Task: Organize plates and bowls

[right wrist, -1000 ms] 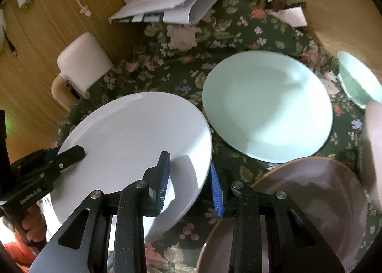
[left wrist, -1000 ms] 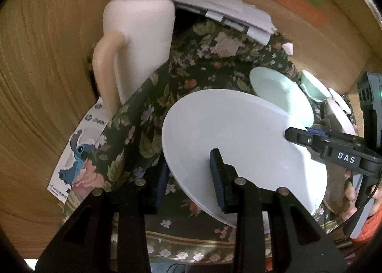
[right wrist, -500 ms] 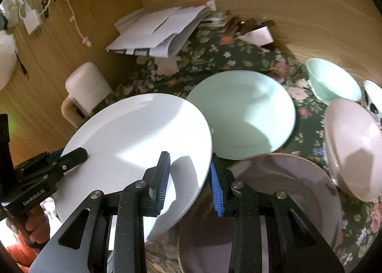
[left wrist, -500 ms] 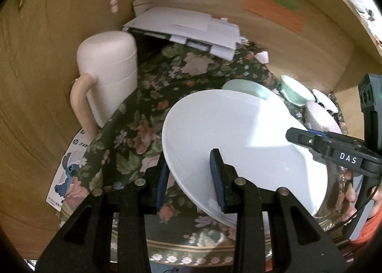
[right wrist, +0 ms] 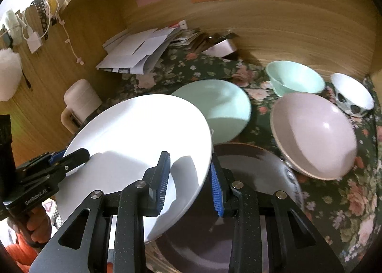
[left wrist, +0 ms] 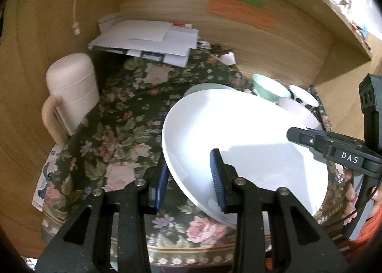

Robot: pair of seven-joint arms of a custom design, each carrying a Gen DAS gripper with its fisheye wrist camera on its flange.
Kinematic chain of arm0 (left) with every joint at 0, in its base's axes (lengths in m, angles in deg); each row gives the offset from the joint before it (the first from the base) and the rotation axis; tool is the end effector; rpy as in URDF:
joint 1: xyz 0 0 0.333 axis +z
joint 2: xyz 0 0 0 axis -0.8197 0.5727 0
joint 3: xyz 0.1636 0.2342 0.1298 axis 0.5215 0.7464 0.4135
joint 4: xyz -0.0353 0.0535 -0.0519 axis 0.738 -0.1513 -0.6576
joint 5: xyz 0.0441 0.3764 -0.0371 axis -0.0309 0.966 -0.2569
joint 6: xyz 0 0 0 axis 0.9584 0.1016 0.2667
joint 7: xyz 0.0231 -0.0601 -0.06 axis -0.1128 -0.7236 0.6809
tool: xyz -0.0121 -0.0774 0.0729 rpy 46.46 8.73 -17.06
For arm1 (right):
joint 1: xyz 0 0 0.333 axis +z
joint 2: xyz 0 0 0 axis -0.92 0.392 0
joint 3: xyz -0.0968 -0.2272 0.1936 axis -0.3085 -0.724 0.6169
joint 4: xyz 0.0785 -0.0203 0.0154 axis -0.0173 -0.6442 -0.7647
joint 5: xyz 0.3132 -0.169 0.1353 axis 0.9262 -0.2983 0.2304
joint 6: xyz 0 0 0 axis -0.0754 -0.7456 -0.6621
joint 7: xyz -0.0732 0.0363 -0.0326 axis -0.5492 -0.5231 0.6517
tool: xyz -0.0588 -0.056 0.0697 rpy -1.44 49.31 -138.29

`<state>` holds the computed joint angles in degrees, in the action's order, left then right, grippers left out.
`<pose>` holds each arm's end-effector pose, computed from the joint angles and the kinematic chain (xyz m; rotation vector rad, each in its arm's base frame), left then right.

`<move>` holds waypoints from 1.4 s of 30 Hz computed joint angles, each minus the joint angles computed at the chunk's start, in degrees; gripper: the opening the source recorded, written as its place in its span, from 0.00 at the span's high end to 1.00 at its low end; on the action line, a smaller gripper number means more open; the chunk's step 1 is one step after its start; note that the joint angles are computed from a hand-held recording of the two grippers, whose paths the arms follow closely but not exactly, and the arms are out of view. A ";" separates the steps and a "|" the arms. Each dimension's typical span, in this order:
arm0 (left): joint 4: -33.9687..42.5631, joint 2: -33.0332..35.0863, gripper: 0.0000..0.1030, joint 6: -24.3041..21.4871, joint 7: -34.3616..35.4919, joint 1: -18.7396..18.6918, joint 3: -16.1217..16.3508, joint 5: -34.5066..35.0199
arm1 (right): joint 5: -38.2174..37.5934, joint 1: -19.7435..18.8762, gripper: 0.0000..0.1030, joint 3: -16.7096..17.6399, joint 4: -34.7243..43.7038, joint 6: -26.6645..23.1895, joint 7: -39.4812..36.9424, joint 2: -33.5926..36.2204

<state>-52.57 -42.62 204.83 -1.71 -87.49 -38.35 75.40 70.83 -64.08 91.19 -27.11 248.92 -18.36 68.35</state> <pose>0.6003 -0.3113 0.4102 -1.7020 1.9355 -0.9917 0.6121 0.1203 0.3886 -1.7240 1.5487 -0.2840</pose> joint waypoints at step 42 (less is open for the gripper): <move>9.82 8.03 0.67 -8.83 9.93 1.40 -10.31 -7.15 | 12.98 1.70 0.72 -8.26 -8.24 -2.99 -6.77 -2.61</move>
<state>-42.75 -34.59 196.00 8.22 -86.09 -48.66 68.26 83.81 -62.38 82.93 -35.35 245.93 -25.13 65.74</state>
